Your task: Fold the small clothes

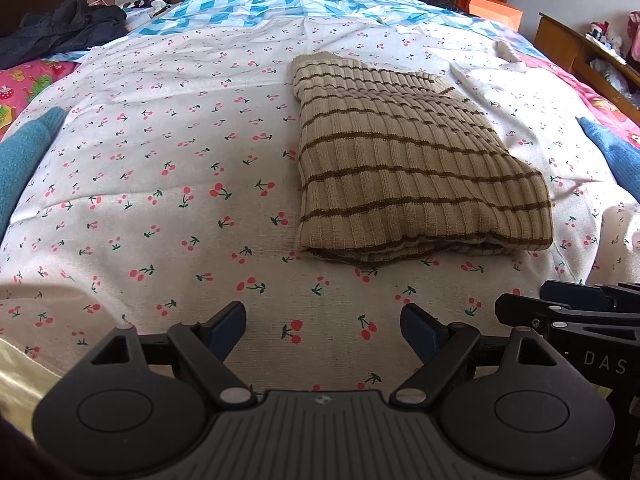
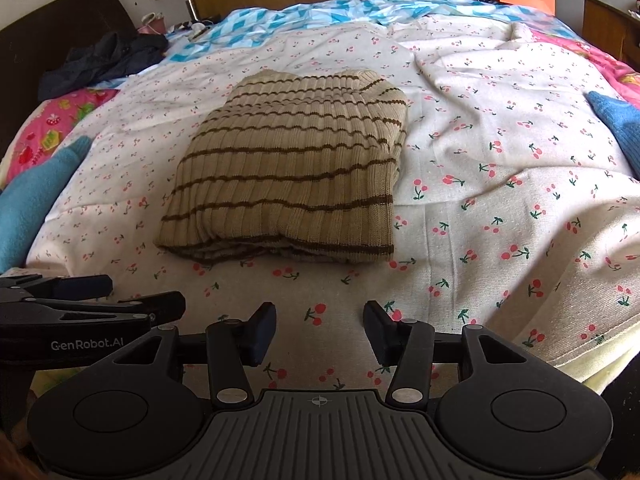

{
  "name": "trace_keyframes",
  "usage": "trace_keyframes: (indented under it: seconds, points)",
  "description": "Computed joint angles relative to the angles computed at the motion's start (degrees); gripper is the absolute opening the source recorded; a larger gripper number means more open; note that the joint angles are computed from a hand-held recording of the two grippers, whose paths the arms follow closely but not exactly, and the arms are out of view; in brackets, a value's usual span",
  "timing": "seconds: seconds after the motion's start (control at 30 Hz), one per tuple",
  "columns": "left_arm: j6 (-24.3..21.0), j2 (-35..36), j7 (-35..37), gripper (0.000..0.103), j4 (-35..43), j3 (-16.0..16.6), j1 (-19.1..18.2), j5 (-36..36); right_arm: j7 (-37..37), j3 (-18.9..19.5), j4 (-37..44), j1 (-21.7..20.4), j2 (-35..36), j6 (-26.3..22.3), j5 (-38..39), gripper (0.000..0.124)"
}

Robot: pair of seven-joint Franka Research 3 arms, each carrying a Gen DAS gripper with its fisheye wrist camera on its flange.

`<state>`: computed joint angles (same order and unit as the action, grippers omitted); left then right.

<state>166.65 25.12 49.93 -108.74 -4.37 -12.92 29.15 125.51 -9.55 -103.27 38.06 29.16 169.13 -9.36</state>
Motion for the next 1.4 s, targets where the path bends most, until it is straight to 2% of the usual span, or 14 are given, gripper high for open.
trace_keyframes:
  seconds: [0.5,1.4]
  points:
    - [0.18,-0.12,1.56,0.089,-0.35,-1.29,1.07,-2.22,-0.27,-0.11,0.42,0.25,0.17,-0.48,-0.45,0.052]
    - [-0.61,-0.24,2.86,0.089,-0.22,-0.96,0.38,-2.45,-1.71,0.56,0.47,-0.10,0.23,-0.47,0.16,0.053]
